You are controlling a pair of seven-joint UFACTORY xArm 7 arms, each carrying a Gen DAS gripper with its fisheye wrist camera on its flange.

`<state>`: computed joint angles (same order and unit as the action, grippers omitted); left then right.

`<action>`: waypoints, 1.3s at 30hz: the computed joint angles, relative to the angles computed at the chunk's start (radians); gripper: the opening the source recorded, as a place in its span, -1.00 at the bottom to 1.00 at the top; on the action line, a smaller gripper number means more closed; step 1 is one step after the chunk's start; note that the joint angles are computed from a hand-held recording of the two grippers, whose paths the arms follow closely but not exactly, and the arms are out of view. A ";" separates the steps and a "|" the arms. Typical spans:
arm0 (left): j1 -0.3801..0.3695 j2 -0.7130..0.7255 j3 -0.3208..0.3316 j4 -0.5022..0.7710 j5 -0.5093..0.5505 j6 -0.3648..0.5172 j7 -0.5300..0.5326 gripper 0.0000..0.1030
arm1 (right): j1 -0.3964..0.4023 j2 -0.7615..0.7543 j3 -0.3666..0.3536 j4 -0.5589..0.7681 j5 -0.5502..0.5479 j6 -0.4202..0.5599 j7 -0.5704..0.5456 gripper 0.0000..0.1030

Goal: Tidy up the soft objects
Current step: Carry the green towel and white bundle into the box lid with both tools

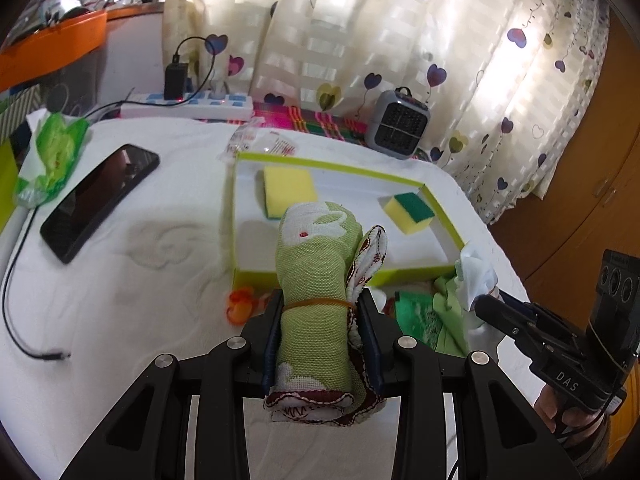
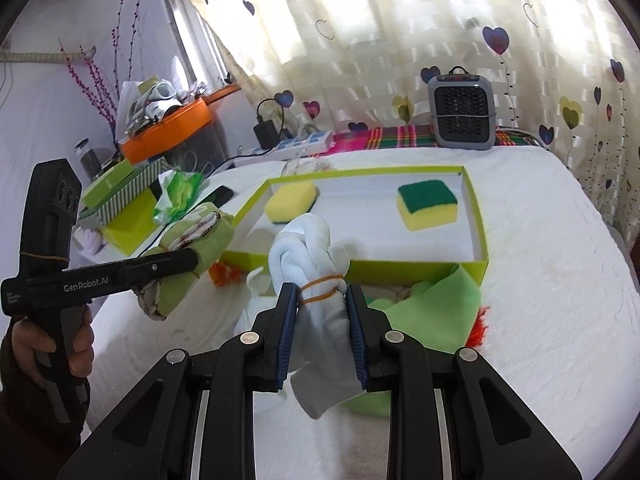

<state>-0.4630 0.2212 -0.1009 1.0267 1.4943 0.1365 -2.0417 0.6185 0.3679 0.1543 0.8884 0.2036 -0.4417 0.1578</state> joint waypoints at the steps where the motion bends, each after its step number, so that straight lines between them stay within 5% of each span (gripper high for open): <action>1: 0.003 0.008 0.000 0.010 -0.013 -0.003 0.015 -0.36 | 0.006 0.001 -0.007 0.007 0.008 0.005 -0.005 -0.49; 14: -0.045 0.129 0.073 0.156 -0.269 -0.061 0.275 -0.36 | 0.058 0.035 -0.084 0.107 0.095 0.060 -0.059 -0.49; 23: -0.057 0.243 0.089 0.272 -0.485 -0.087 0.459 -0.36 | 0.178 0.109 -0.233 0.247 0.198 0.155 -0.086 -0.49; 39: -0.098 0.383 0.119 0.417 -0.775 -0.012 0.734 -0.36 | 0.206 0.256 -0.352 0.460 0.050 0.345 0.128 -0.49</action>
